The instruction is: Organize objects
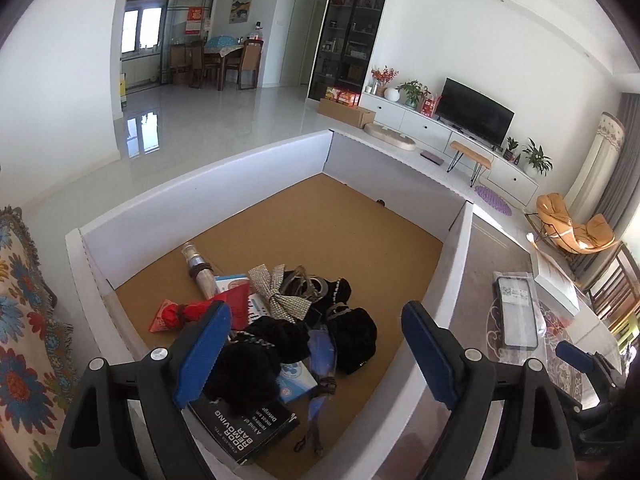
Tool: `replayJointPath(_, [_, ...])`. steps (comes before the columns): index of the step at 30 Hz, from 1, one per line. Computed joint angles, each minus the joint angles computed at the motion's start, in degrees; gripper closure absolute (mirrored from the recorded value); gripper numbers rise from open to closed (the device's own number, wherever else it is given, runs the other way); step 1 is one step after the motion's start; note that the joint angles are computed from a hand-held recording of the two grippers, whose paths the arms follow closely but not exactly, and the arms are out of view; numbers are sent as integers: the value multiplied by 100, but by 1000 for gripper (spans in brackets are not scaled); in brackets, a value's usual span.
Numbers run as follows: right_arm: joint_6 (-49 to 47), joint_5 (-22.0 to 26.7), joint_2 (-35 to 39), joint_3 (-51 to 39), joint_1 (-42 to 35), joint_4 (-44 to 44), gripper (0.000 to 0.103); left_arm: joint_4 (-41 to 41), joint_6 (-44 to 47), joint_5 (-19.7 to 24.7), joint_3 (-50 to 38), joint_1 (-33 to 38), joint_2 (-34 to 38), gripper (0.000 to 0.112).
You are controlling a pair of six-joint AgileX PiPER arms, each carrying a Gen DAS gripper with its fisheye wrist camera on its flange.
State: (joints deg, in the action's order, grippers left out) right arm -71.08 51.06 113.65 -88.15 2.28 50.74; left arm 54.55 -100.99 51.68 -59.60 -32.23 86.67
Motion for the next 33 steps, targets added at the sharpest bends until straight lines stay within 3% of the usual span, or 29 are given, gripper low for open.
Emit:
replayJointPath(5, [-1368,-782,-3,816,-1337,7,1,355,-280,253,-937,-1151,764,24])
replayJointPath(10, [-1624,-950,399,707,-2641,-104,1,180,-136,-361,-2040,-1646,1864,13])
replayJointPath(13, [-1410,-976,690,464,-3140,-355,1,-463,535,-597,-2917,-1716,2711,13])
replayJointPath(16, [-1215,-940,914,284,-3466,-519,1,-1365,1687,-423,-3951,-1679,3571,13])
replayJointPath(20, [-1014,-744,1049,68,-3633,-504,1,-1923,2382,30,-4677,-1648,4286,13])
replayJointPath(33, [-685,-1197,991,277,-3371,-833,0,-2045,2244,195,-4472,-1597,4505,13])
